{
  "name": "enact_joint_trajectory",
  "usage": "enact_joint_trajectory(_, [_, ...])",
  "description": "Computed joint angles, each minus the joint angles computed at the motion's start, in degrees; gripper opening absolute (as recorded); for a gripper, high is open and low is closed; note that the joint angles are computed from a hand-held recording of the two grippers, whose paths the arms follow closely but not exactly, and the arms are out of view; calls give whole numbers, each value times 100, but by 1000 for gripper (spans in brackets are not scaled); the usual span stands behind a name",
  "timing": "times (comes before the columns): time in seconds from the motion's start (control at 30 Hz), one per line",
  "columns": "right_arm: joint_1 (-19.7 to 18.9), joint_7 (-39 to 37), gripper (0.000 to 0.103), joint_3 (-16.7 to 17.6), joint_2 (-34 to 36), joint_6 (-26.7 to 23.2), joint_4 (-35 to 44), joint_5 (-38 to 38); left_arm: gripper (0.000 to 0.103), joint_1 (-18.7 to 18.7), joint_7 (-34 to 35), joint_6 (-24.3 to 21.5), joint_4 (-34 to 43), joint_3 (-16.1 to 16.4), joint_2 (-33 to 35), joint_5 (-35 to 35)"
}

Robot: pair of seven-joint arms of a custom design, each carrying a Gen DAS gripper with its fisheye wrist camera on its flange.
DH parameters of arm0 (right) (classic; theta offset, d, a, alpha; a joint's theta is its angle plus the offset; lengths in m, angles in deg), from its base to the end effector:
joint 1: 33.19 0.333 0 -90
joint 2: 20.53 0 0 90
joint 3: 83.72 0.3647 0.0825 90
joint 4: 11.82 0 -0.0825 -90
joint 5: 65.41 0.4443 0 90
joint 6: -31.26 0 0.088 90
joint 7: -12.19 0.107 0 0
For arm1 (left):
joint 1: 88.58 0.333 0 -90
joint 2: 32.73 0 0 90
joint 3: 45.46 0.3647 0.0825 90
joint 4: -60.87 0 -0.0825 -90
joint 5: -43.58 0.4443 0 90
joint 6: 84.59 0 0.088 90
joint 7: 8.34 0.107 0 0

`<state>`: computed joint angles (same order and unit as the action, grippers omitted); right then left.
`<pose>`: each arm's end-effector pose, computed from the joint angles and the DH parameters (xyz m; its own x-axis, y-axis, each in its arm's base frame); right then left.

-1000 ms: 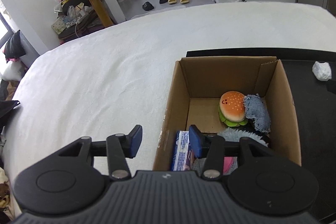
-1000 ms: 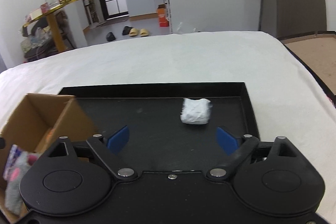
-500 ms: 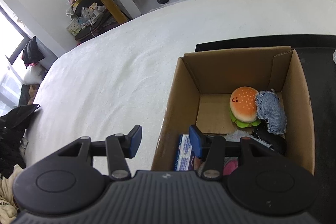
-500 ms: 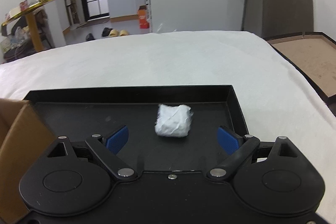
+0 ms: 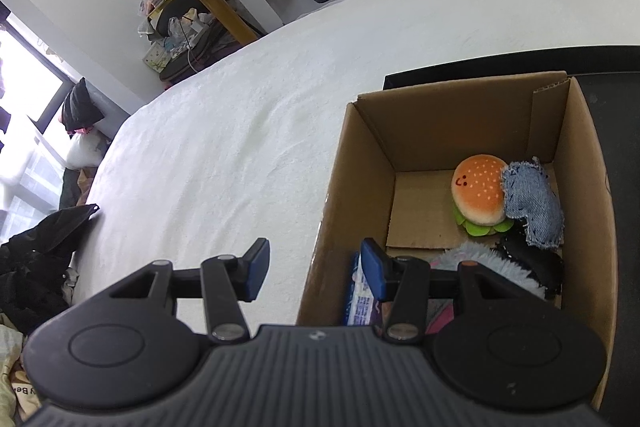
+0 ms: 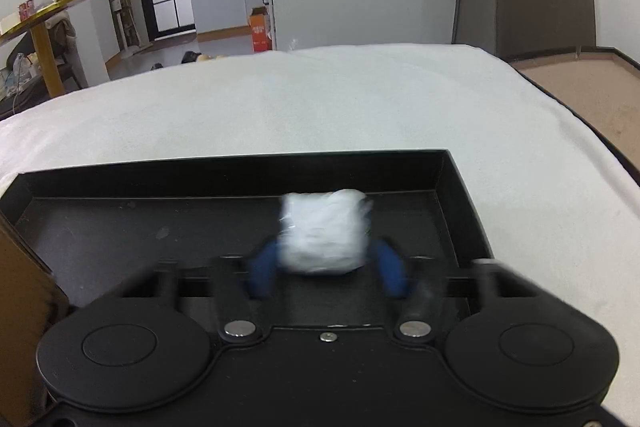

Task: Organize soft objects
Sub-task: 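Move the right gripper to the white paper ball and grasp it, then lift the white paper ball with the right gripper over the box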

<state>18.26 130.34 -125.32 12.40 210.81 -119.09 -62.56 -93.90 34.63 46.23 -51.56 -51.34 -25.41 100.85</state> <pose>0.7247 0.2012 0.3707 -0.1050 -0.9937 -0.0389 -0.6366 0.0972 -0.7650 0.6587 -0.1081 0.4568 0.1683 -0.8261 -0.5377 -0.8613 0.1421 -0.4879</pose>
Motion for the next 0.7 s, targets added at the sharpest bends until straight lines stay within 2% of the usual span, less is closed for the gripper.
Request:
enact_joint_trajectory(0.03, [25,28,39,-38,-13,-19,-16,17,49,-7,-2,-16,6,-1,2,17])
enact_joint_trajectory(0.1, [-167,6,39,176,-153,-53,-49,53,49,-8,-6,-27,5,-3,-13,-7])
enact_joint_trajectory(0.17, [-187,62,39,206,-240,-104,-114,15,49,-8,-11,-20,-27,-12,-66,-34])
enact_joint_trajectory(0.4, [117,442,38,-93,-534,-251,-412,-552,49,37,14,90,-213,-50,-288,-83])
enact_joint_trajectory(0.53, [64,607,38,-21,-863,-270,-613,-846,49,94,29,210,-321,-69,-432,-146])
enact_joint_trajectory(0.7, [393,951,38,-390,-1114,-325,-822,-1441,49,174,52,404,-525,-98,-652,-256])
